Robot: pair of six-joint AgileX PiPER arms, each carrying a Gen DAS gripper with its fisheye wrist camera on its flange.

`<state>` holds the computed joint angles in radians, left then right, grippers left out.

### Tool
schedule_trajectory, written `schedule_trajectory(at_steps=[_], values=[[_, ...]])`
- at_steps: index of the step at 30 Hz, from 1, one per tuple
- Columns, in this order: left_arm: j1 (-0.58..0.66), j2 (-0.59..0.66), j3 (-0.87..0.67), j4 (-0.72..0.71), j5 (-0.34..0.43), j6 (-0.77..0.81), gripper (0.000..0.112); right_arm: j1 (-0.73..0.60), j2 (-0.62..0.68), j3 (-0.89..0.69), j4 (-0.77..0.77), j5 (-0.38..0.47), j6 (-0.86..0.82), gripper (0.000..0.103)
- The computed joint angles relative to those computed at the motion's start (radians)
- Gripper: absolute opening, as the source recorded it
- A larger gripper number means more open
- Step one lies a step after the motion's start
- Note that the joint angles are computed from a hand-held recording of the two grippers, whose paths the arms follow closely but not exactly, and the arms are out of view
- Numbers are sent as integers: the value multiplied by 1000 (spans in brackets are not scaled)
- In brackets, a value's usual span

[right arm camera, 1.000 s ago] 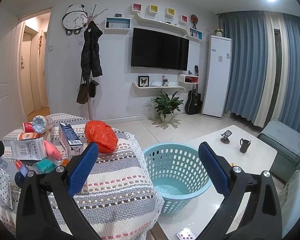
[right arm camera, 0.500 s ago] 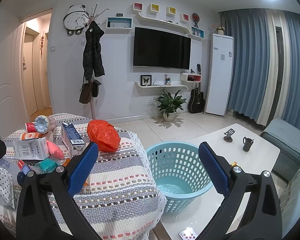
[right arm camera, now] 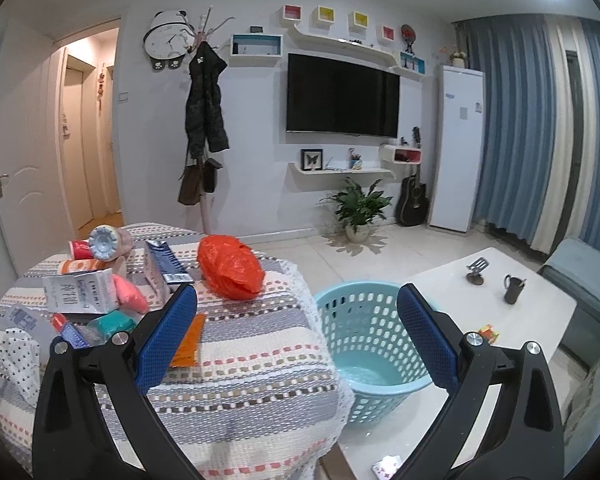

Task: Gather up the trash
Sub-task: 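Grasp the white patterned bag with the left tool while the right tool grasps the red bag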

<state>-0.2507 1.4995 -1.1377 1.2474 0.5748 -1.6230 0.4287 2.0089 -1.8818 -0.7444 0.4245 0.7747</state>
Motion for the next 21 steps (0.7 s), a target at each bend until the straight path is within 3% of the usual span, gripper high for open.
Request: schedule_trajectory(at_steps=[4,9,12,15,21], values=[[80,-31,72,-87,-22,45,95,-6,16,-25,155,-13,-142,95],[175,-23,108,-249,-136,163,95,10,48,-60,194,-2,-208,95],[186,16,74,-384,-177,335,94,12,73,-89,248,14,-265,95],[159,76,30,-474,-160,455,94,11,99,-122,285,31,-297,95],[151,182,-64,-662,-129,682,80,-17,189,-296,463,110,-474,95]])
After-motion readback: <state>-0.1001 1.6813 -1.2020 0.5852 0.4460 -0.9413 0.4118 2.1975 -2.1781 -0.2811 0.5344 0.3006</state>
